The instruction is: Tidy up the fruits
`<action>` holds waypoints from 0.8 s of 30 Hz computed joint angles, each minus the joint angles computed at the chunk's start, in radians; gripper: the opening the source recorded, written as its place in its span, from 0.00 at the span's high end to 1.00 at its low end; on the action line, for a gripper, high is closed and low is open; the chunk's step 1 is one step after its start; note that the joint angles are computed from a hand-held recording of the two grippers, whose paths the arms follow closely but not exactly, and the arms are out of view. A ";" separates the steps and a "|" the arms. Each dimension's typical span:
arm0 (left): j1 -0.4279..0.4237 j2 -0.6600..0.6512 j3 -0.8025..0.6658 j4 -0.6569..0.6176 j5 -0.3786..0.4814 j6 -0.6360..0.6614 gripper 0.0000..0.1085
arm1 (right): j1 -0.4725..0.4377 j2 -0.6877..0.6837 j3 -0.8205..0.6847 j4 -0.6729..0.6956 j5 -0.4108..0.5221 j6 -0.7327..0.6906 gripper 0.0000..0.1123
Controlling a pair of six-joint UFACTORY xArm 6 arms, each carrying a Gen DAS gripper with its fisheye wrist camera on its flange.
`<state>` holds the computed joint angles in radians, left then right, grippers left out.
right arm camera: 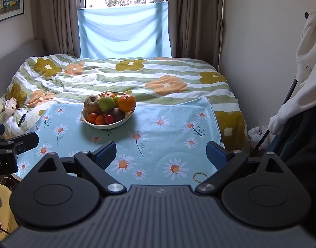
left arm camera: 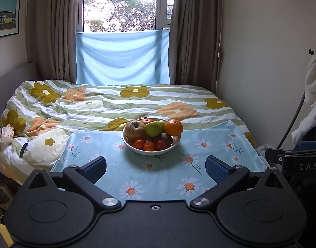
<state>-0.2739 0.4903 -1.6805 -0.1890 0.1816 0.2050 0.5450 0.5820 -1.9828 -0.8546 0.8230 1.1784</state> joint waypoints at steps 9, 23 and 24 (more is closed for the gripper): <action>0.004 0.006 -0.010 0.043 0.000 -0.033 0.05 | 0.000 0.004 -0.004 0.006 0.001 -0.004 0.08; 0.010 0.008 -0.015 0.043 0.004 -0.034 0.05 | -0.001 0.010 -0.008 0.009 0.003 -0.007 0.08; 0.011 0.007 -0.013 0.042 0.004 -0.033 0.05 | -0.001 0.011 -0.009 0.009 0.003 -0.008 0.08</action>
